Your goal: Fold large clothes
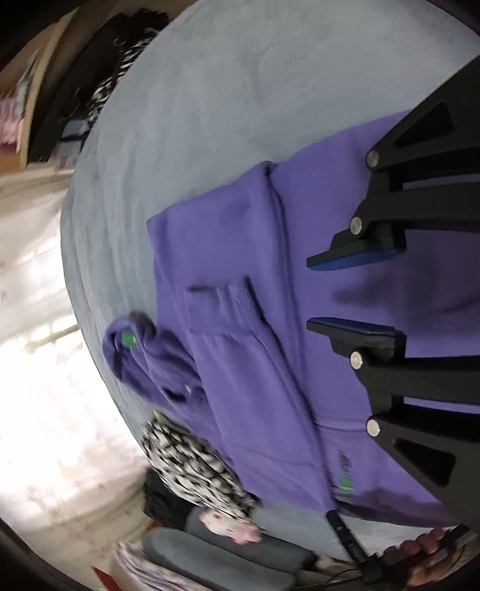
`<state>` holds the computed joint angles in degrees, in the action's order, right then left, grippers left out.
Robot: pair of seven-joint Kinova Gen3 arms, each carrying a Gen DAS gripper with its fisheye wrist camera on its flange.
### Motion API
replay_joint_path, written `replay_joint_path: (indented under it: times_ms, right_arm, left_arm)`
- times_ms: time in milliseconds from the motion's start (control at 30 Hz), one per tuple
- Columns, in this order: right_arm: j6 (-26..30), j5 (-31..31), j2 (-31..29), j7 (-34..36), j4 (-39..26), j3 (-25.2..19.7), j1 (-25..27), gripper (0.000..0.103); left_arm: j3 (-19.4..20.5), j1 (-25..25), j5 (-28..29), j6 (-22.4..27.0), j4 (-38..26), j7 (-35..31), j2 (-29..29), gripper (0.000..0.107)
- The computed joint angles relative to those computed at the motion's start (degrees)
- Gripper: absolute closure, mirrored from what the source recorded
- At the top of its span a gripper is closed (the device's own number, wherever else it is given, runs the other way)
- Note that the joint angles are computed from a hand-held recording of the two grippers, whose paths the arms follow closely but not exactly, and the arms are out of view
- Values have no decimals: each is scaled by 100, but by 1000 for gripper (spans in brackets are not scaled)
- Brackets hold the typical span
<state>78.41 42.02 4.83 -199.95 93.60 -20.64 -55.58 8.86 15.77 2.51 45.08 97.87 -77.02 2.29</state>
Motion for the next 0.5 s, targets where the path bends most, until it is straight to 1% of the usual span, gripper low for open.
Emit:
replay_joint_path:
  times_ms: [100, 167, 300, 500]
  right_arm:
    - [308, 74, 47, 23, -237, -125, -222, 77]
    - [473, 140, 36, -98, -310, -195, -394, 77]
    - [743, 262, 18, -294, -382, -309, -664, 77]
    - [1040, 335, -11, -589, -475, -443, -970, 77]
  left_arm:
    - [55, 67, -172, 161, 176, 264, -445, 79]
    - [115, 74, -240, 229, 274, 395, -736, 79]
    - [217, 27, -298, 462, 379, 519, -1209, 75]
    - [298, -119, -321, 700, 529, 596, -1686, 71]
